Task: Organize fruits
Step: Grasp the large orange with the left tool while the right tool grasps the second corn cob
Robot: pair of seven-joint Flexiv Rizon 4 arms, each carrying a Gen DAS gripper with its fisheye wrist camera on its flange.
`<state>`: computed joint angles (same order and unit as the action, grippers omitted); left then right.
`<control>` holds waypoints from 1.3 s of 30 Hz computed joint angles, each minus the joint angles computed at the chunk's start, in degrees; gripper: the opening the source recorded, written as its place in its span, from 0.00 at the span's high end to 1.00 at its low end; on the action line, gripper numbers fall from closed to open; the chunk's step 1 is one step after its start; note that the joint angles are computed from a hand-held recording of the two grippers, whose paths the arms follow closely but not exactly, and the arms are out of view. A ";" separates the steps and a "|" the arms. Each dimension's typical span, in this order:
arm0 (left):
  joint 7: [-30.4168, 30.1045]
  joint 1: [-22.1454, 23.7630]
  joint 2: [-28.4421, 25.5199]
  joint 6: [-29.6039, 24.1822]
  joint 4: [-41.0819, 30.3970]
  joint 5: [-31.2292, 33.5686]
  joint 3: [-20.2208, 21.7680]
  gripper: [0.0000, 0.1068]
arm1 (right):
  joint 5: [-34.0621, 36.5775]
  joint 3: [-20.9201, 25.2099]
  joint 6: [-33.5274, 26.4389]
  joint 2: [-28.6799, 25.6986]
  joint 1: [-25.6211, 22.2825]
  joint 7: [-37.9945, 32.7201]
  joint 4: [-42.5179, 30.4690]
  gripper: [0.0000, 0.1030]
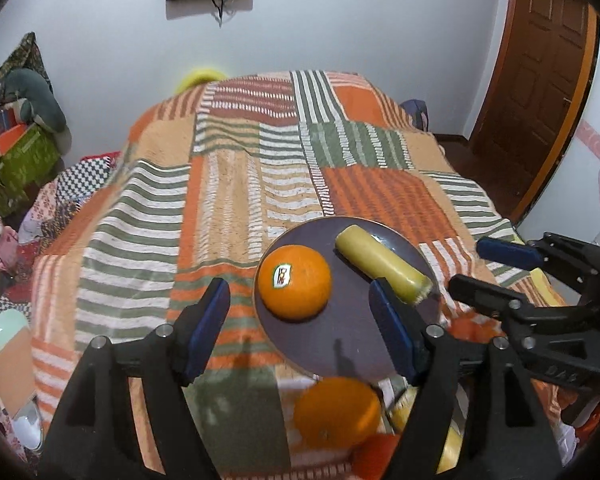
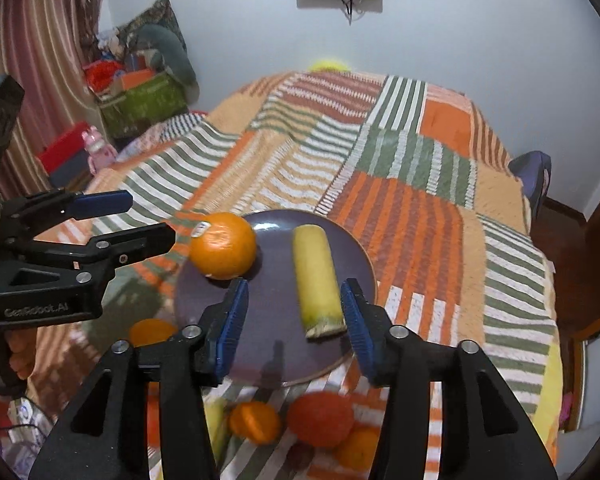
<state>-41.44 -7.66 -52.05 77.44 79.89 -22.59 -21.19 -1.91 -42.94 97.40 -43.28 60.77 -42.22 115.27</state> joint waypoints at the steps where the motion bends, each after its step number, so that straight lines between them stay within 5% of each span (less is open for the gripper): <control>1: 0.52 0.81 0.76 1.00 1.54 -0.13 -0.93 0.32 | 0.29 -0.91 0.36 0.06 1.10 0.10 0.63 0.52; 11: 4.72 12.68 7.26 9.68 17.56 -0.26 -13.02 0.24 | 4.80 -5.17 1.87 0.57 10.17 -0.47 5.57 0.51; 17: 3.70 17.98 8.35 11.94 23.19 2.42 -17.17 0.21 | 4.51 1.50 0.93 0.81 6.52 0.61 4.63 0.51; 32: 0.30 16.29 8.79 7.94 25.76 4.64 -10.71 0.20 | -6.05 19.07 -2.59 1.44 -8.24 3.97 1.74 0.52; 39: 0.66 13.77 8.22 6.43 24.40 3.30 -8.63 0.20 | -5.72 15.79 -0.76 2.10 -4.67 3.12 4.78 0.64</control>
<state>-40.78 6.11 -43.83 83.87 104.29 -19.29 -29.83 -7.63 -27.15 96.64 -41.18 56.10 -39.10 120.05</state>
